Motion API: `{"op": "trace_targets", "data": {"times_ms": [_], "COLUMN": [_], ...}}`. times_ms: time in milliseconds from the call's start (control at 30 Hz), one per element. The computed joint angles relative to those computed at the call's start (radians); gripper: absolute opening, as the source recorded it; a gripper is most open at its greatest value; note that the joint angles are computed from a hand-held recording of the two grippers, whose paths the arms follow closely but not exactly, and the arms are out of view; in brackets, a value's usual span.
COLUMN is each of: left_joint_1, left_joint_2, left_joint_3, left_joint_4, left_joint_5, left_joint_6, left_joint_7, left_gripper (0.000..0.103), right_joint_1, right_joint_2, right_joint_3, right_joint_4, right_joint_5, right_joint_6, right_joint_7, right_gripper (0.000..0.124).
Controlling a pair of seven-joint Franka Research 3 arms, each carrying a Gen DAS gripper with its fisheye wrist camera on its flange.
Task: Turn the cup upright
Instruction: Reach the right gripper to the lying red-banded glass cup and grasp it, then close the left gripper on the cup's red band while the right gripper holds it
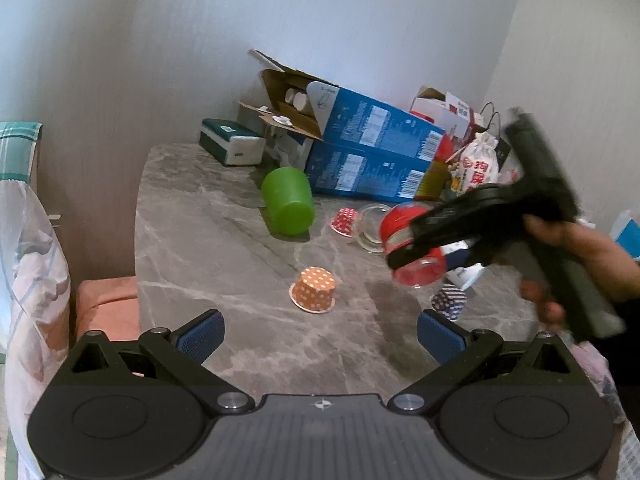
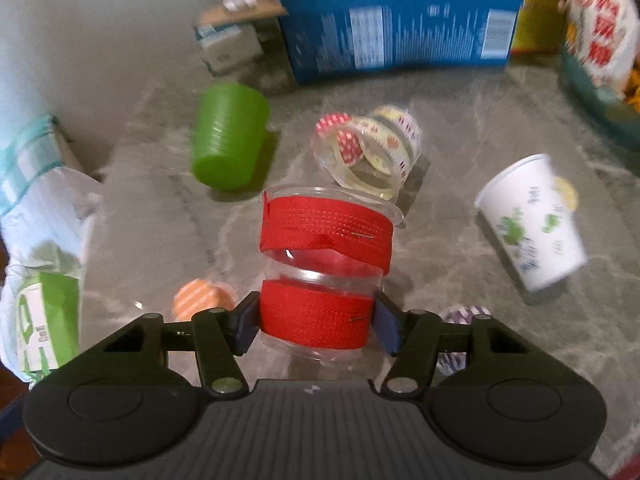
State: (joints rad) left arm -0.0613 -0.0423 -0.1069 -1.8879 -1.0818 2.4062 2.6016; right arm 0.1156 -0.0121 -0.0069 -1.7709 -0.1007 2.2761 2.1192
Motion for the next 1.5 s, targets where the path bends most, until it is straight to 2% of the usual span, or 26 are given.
{"op": "trace_targets", "data": {"times_ms": [167, 300, 367, 467, 667, 1100, 1267, 1400, 1500], "left_joint_1": [0.006, 0.007, 0.003, -0.009, -0.027, -0.042, -0.048, -0.05, -0.056], "left_joint_2": [-0.08, -0.077, -0.074, -0.082, -0.061, 0.102, 0.126, 0.149, 0.164], "left_joint_3": [0.038, 0.053, 0.042, 0.03, 0.021, -0.065, -0.09, -0.102, -0.111], "left_joint_4": [-0.064, -0.056, -0.057, -0.073, -0.057, 0.13, 0.16, 0.193, 0.218], "left_joint_5": [-0.102, -0.059, -0.021, 0.015, 0.066, 0.195, 0.236, 0.264, 0.316], "left_joint_6": [-0.095, -0.201, -0.207, -0.18, -0.208, -0.375, -0.374, -0.394, -0.401], "left_joint_7": [0.088, 0.025, 0.0, -0.017, -0.117, -0.407, -0.465, -0.504, -0.536], "left_gripper": [0.103, 0.103, 0.103, 0.103, 0.103, 0.097, 0.097, 0.089, 0.087], "right_joint_1": [0.004, -0.01, -0.017, -0.043, -0.057, -0.014, 0.006, 0.025, 0.032], "right_joint_2": [-0.259, -0.459, -0.5, -0.514, -0.54, -0.573, -0.578, -0.58, -0.582], "right_joint_3": [0.042, 0.102, 0.116, 0.143, 0.164, 0.115, 0.087, 0.061, 0.051], "right_joint_4": [-0.249, -0.456, -0.522, -0.585, -0.672, -0.779, -0.797, -0.807, -0.813], "right_joint_5": [0.011, 0.031, 0.053, 0.052, 0.051, 0.2, 0.268, 0.326, 0.364], "right_joint_6": [0.066, 0.109, 0.138, 0.186, 0.266, 0.414, 0.44, 0.456, 0.466], "right_joint_7": [0.006, 0.053, 0.062, 0.089, 0.097, -0.014, -0.074, -0.13, -0.164], "right_gripper": [0.06, 0.06, 0.06, 0.06, 0.06, 0.06, 0.06, 0.06, 0.06]}}
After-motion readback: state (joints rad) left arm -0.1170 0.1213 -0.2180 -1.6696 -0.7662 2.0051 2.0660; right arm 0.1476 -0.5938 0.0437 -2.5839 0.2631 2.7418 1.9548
